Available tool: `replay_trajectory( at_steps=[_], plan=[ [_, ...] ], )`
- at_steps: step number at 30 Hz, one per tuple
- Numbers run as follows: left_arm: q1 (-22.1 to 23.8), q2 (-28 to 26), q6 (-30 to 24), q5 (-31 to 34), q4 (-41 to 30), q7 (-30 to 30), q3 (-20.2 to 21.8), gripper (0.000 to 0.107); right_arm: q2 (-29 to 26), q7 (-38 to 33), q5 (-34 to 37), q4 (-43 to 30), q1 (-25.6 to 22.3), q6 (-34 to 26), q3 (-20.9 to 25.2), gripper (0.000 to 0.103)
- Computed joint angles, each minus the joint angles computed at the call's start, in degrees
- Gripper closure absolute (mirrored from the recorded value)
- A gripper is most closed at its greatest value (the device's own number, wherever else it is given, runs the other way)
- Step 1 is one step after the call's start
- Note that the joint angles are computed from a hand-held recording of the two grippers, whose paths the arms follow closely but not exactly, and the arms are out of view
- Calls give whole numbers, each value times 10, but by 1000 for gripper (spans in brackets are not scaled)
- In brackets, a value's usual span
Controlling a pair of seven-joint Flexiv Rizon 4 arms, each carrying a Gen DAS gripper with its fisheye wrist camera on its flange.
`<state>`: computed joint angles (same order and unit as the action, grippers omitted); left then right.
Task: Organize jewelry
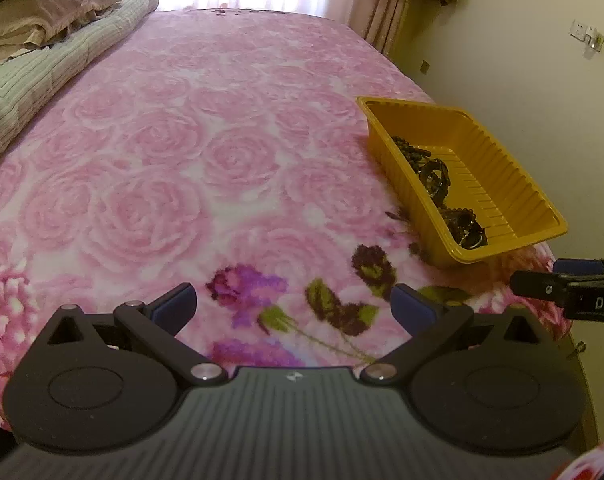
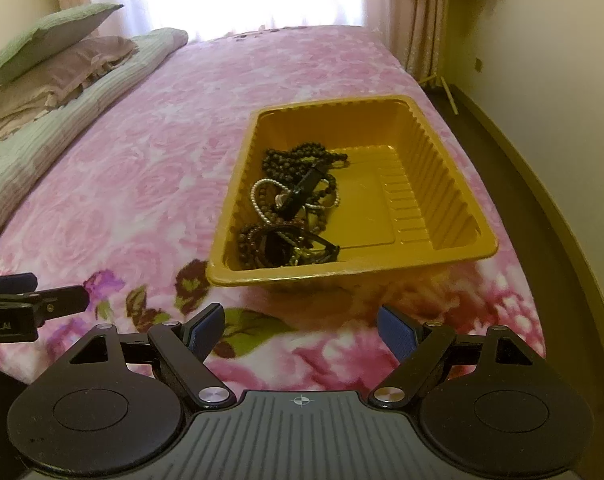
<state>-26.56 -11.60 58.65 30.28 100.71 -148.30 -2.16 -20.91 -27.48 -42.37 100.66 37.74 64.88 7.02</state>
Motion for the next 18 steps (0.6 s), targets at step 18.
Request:
replay_trajectory(
  at_steps=[18],
  plan=[
    [-8,-10,-32,1,-15,7,-2,4,-17,-13,12,-17,13,0,-1,20]
  ],
)
